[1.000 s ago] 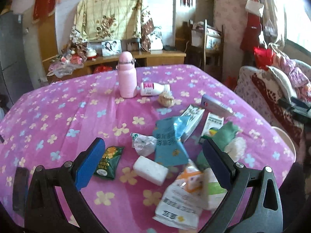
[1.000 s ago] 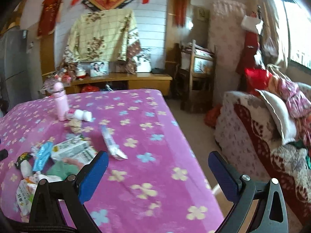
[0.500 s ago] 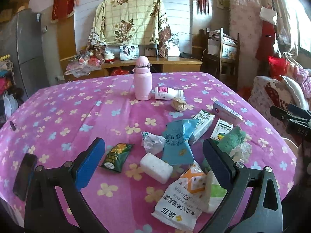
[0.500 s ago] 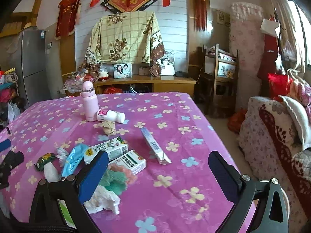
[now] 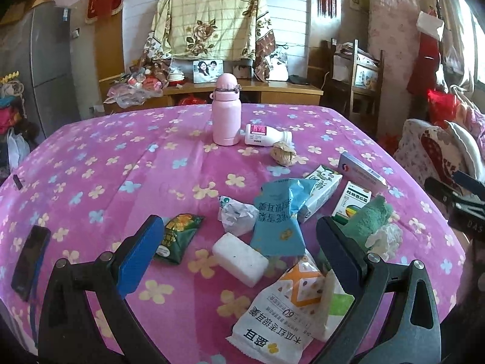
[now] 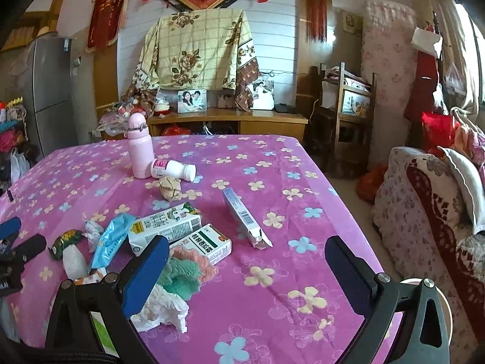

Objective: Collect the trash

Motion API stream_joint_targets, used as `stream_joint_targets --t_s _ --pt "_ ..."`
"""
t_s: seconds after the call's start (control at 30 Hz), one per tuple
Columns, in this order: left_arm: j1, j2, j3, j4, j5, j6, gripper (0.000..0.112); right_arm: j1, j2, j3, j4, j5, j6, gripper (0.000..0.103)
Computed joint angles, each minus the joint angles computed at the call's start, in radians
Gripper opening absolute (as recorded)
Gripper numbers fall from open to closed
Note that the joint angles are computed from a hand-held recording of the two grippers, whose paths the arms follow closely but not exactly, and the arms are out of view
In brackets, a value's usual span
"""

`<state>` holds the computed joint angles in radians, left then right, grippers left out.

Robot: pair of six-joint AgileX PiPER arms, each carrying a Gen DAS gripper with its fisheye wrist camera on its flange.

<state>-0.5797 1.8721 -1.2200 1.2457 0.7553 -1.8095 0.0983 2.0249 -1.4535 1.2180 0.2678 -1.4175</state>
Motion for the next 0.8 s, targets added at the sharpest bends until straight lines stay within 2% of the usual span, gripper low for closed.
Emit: stream_joint_targets --t_s 0.8 --pt "0.032 -0.038 0.062 0.005 -0.003 -0.050 0.100 0.013 -0.017 0.035 -0.061 0.011 -0.010 0.102"
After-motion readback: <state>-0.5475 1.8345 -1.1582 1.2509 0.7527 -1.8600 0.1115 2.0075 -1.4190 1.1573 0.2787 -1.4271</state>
